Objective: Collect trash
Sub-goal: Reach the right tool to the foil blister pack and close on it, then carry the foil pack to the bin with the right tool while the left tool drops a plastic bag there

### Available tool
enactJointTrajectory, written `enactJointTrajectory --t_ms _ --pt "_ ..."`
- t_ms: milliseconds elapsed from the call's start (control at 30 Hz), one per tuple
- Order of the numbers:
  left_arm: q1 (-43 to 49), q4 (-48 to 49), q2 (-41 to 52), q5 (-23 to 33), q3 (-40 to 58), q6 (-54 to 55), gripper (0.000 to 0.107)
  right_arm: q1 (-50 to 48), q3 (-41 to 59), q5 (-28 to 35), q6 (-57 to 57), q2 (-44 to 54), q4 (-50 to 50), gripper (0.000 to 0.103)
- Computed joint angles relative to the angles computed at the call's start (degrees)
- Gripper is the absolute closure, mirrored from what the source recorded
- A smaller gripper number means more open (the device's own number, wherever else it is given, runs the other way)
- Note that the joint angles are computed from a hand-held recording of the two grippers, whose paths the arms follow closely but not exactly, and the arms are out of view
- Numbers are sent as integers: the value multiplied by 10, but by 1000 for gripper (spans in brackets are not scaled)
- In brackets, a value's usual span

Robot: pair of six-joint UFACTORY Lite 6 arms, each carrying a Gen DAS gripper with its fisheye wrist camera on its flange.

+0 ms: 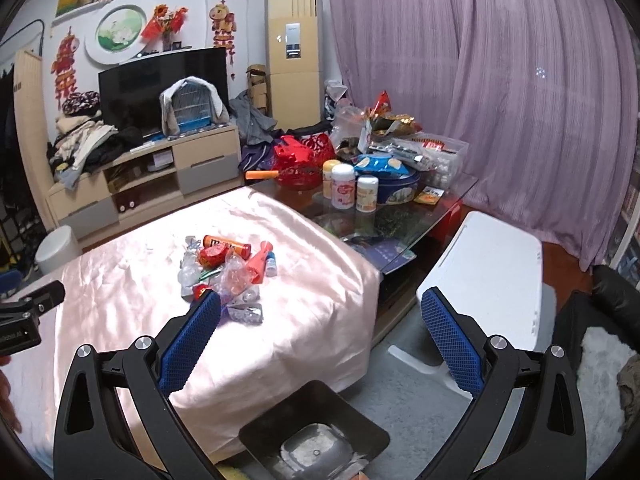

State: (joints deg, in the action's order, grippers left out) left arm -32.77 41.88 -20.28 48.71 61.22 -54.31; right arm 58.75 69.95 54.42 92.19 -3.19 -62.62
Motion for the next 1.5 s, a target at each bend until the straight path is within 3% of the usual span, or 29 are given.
enactJointTrajectory --t_ms 200,433,567,800,1033,1167,1267,1367,1400,1500 --pt "95 -58 87 -81 4 82 12 -101 8 -172 -67 77 66 3" --pt "159 -112 214 -147 68 168 12 -163 91 -272 -192 213 171 3" --pt "167 -127 286 -159 110 190 12 -186 163 -302 -313 304 269 3" --pt "195 -202 370 -174 192 263 13 -210 270 -316 -510 417 421 24" --pt "209 -339 467 -168 307 392 20 -214 335 -314 -541 475 446 25" --pt "198 -352 534 -152 389 413 27 -218 368 -313 -527 504 423 25" --pt "200 -381 590 -128 459 440 36 -223 375 -320 -537 510 425 31" --pt "198 -404 634 -109 518 461 36 -229 371 -330 -541 508 428 42" --pt "196 -407 647 -103 537 465 36 -231 371 -334 -545 509 432 50" --pt "189 -409 686 -83 595 474 38 -236 368 -346 -549 508 442 52"
